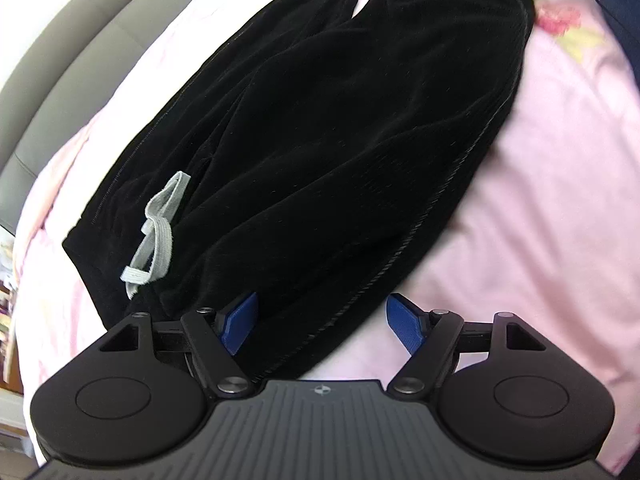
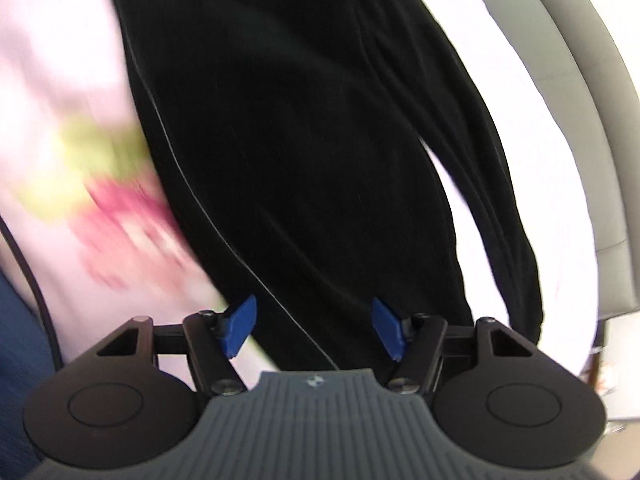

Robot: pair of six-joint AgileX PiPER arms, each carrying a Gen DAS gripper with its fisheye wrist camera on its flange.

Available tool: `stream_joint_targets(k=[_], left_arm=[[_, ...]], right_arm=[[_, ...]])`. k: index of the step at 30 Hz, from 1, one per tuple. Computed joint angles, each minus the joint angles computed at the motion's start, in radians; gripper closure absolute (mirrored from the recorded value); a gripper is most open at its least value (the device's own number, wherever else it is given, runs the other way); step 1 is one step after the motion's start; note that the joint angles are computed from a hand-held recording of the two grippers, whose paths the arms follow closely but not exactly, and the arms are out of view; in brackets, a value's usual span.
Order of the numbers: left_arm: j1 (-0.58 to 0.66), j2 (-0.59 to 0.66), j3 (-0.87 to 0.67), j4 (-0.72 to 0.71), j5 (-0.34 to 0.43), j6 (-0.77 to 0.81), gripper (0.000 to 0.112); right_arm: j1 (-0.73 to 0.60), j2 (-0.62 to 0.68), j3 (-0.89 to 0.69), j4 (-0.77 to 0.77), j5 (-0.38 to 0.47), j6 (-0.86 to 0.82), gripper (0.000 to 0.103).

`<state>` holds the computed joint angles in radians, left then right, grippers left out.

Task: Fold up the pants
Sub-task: 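Grasp the waistband with the left tool while the right tool grasps a leg hem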

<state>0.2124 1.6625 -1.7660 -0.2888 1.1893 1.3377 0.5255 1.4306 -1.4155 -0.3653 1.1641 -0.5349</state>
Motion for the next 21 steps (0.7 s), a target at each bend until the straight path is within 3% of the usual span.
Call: stream_joint_targets(k=[4,7,11,15,19,21], left_arm=[[-0.007,-0.035,0.097,0.03,-0.118,0.094,0.025],[0.005,-0.04,0.106,0.035,-0.141,0.088,0.025],[0.032,-0.031,0.091,0.015,-0.138,0.111,0.025],[0.025,-0.015,0.096,0.032,-0.162,0.105,0.024],[-0.005,0.03,0.076,0.066,-0.199,0.0,0.018],[0.008,0.04,0.074,0.037,-0.205,0.008,0.017]], right_arm=[[-0.122,-0.042,0.133,0.036,-0.158,-0.153,0.039],[-0.186,-0.108,0.247,0.061,-0.275,-0.197,0.033],[-0.3,-0.179,0.329,0.126,-0.325,-0.367,0.033],[-0.34,-0.182,0.377,0.041,-0.365,-0.401,0.033],[-0.447,-0.221,0.491,0.112,-0.542,-0.527,0.031],[-0.504,-0.228,0.567,0.171,-0.686,-0.643,0.02]])
